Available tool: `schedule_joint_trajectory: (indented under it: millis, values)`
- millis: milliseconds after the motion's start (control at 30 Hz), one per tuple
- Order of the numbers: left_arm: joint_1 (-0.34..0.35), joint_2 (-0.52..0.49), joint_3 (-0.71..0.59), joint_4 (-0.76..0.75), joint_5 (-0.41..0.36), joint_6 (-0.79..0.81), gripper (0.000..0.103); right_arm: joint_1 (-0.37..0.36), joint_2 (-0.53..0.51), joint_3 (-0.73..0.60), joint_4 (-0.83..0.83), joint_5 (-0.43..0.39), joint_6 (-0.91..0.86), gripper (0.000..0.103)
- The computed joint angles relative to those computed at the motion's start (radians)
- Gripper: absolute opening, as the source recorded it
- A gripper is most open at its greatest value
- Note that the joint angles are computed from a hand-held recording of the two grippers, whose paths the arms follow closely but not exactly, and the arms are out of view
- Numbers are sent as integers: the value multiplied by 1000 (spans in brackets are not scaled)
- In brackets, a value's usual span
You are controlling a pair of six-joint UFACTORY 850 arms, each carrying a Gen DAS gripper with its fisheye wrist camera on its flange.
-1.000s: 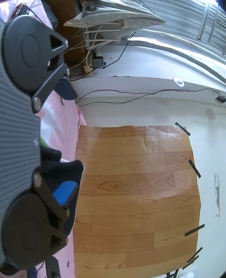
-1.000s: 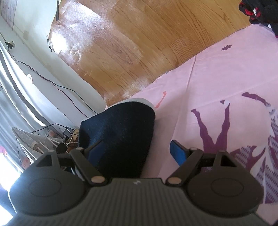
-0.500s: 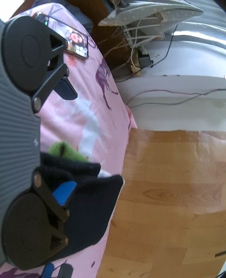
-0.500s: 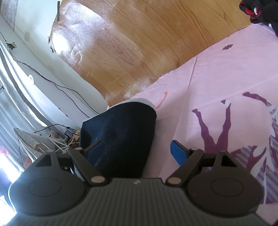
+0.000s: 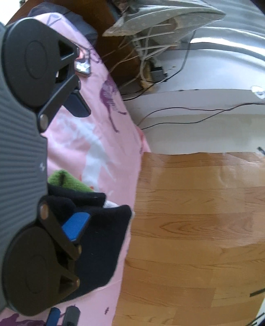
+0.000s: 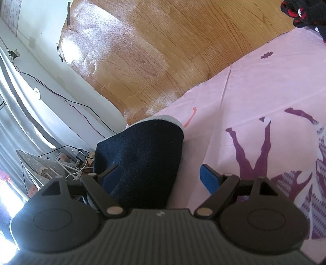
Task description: Fold small clothes
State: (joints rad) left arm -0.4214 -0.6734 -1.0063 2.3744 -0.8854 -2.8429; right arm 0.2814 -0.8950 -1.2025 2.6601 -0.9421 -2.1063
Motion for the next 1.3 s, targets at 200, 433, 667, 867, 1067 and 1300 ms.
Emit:
schedule_joint_trajectory:
  millis: [200,433,667,867,1067,1300]
  values:
    - [-12,12,0,-20,-7,37,103,0,0,0,0,0,0,87]
    - [-8,12,-34,-107,104,158,103,0,-1,0,0,-1,0,87]
    - [1,11,-44,-156,144,185,103,0,0,0,1,0,0,87]
    - [4,9,-51,-173,172,203,103,0,0,0,1,-1,0,87]
    - [10,10,-52,-163,189,207,103,0,0,0,0,-1,0,87]
    - [16,10,-53,-159,209,203,103,0,-1,0,0,-1,0,87]
